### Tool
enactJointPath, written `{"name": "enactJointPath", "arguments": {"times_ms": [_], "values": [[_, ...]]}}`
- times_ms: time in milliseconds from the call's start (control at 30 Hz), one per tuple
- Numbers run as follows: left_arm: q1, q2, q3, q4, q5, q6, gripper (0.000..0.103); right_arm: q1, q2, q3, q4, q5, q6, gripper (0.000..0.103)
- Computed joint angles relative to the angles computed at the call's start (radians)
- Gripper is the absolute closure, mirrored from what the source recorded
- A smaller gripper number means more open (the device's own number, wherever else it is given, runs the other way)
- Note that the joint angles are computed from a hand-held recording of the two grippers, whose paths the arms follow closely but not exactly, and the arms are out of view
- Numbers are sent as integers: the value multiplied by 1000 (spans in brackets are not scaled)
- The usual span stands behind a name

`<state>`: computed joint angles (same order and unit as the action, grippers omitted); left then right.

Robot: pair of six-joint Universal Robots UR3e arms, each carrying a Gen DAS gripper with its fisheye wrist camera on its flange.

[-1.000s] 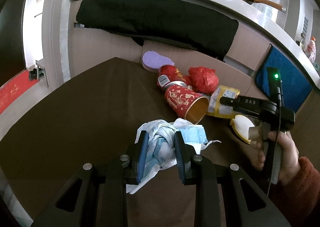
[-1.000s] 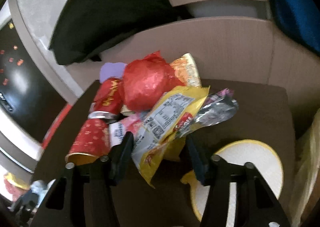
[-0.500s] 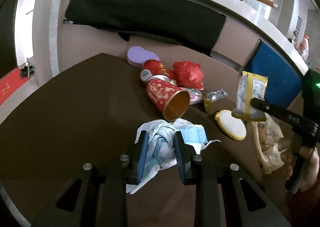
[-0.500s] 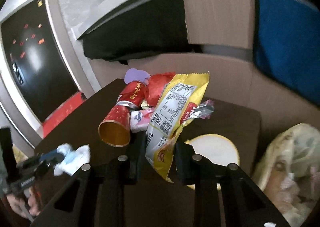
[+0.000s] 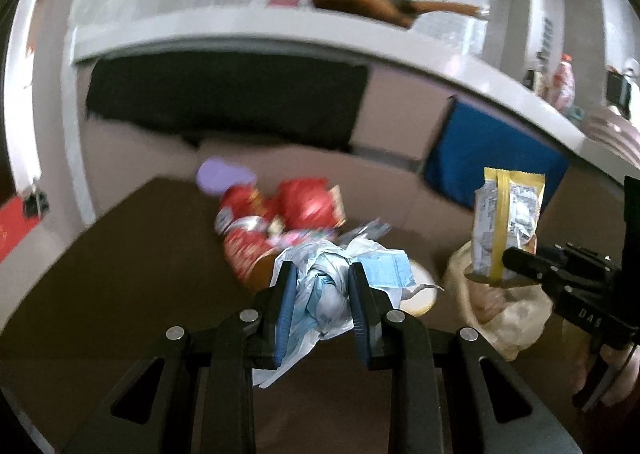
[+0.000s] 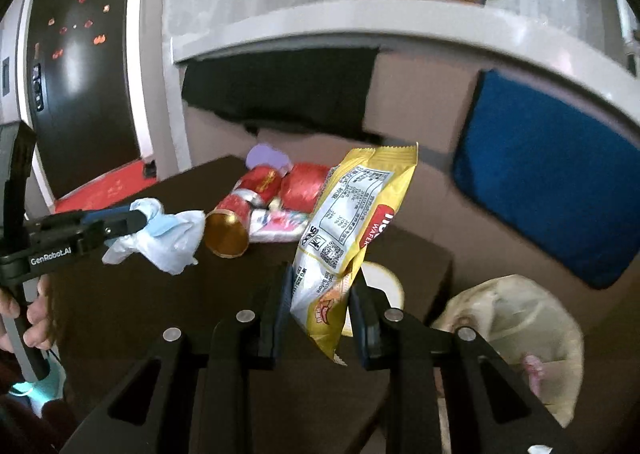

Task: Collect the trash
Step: 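Carry the crumpled plastic in the left tool while the right tool carries the snack bag to the bin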

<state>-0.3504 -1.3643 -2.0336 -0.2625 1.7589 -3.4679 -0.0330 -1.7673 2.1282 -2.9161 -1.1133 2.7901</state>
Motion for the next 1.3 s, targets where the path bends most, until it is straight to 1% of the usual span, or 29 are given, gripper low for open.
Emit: {"name": "enactJointPath", "arguments": {"times_ms": [133, 267, 400, 467, 500, 533, 633, 700, 800, 900, 1000, 1033, 1133, 1300], "values": [[-101, -117, 187, -24, 69, 1, 76, -135, -142, 54, 36, 93, -32, 79], [-191, -261, 395, -58, 140, 37, 76, -322, -298, 100, 120, 222, -88, 79], [-274, -411, 619, -102, 199, 70, 76, -544, -445, 125, 269, 390, -158, 79], [-314, -490, 736, -126, 226, 82, 76, -692, -533, 122, 415, 503, -228, 79], [-332, -540, 808, -140, 239, 89, 76, -726, -548, 118, 447, 527, -243, 79], [-350, -579, 870, -158, 255, 92, 76, -797, -583, 111, 526, 575, -286, 79], [-386, -696, 1046, -199, 280, 96, 76, -912, -620, 101, 610, 643, -338, 79], [-405, -774, 1166, -236, 284, 90, 76, -948, -604, 98, 588, 656, -330, 79], [-425, -870, 1311, -285, 290, 95, 76, -1019, -615, 90, 668, 695, -389, 79], [-443, -943, 1406, -307, 302, 107, 76, -1043, -596, 114, 607, 685, -385, 79], [-447, -1013, 1503, -340, 298, 109, 76, -1070, -575, 124, 618, 695, -416, 79], [-446, -1028, 1524, -352, 293, 107, 76, -1079, -573, 129, 632, 698, -432, 79], [-444, -1076, 1586, -383, 280, 101, 76, -1079, -539, 144, 605, 689, -437, 79], [-435, -1123, 1607, -390, 243, 89, 76, -1062, -474, 165, 534, 662, -428, 78]]}}
